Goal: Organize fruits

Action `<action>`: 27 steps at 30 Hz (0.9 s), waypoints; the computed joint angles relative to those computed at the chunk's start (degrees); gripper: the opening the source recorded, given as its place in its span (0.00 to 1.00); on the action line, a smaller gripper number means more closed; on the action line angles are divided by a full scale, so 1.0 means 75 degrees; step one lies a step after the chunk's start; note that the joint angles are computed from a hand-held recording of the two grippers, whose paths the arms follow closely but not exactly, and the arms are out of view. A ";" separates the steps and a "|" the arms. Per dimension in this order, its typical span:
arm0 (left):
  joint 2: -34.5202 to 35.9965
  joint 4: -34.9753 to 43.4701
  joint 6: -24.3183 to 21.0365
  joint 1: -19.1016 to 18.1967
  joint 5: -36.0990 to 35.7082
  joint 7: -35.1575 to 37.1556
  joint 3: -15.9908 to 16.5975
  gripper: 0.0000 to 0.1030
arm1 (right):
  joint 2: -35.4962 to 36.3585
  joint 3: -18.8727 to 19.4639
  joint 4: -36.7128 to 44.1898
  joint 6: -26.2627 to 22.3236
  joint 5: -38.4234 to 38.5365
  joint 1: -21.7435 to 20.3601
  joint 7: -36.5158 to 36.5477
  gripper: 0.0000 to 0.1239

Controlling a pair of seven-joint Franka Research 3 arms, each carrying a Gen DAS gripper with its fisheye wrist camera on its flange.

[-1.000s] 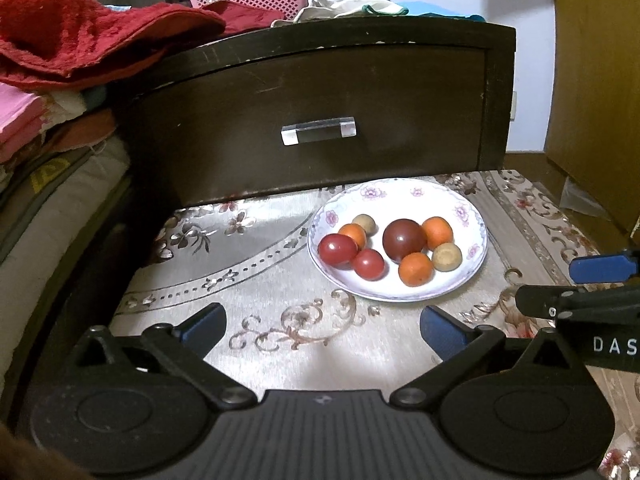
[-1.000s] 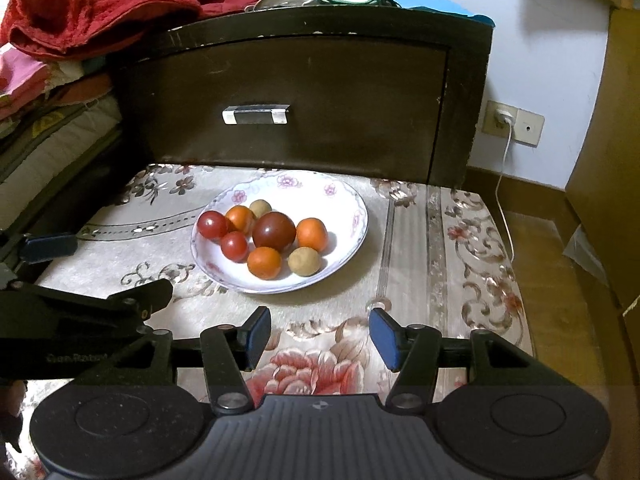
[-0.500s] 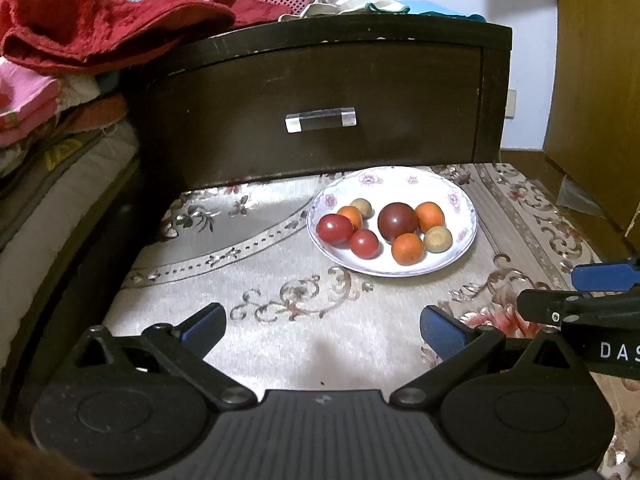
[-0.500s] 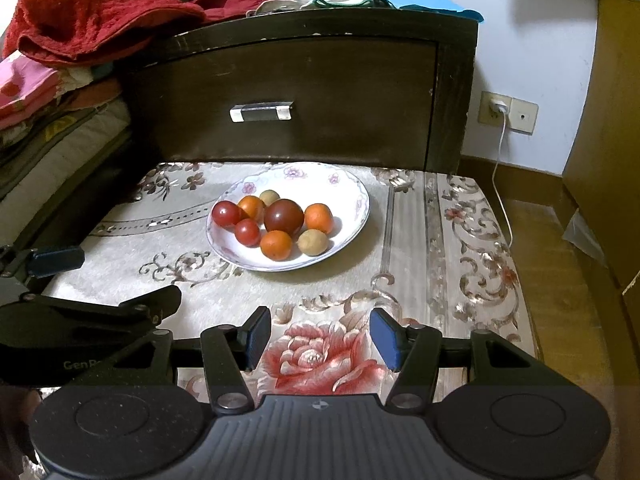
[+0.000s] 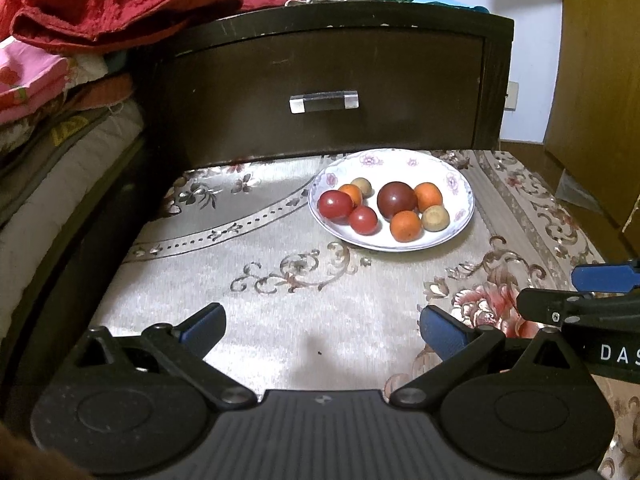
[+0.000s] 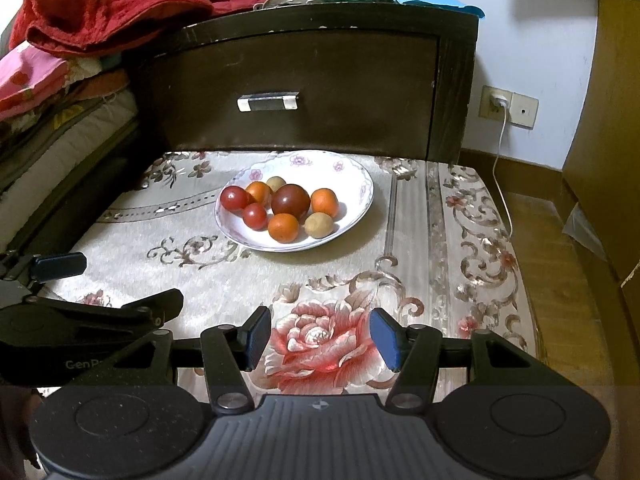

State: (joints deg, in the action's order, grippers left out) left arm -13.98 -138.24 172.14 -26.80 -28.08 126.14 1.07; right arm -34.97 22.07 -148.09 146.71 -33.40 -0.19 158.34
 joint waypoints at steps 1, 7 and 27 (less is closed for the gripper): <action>-0.0009 -0.0004 -0.0022 0.0031 0.0034 -0.0031 -0.0022 1.00 | -0.0003 0.0001 0.0000 -0.0024 0.0013 0.0018 -0.0005 0.42; -0.0095 -0.0082 -0.0116 0.0151 0.0219 -0.0198 -0.0088 1.00 | -0.0024 0.0006 -0.0017 -0.0094 0.0044 0.0083 -0.0010 0.42; -0.0300 -0.0296 -0.0260 0.0239 0.0763 -0.0626 -0.0068 1.00 | -0.0030 -0.0008 -0.0018 -0.0376 0.0144 0.0337 -0.0057 0.42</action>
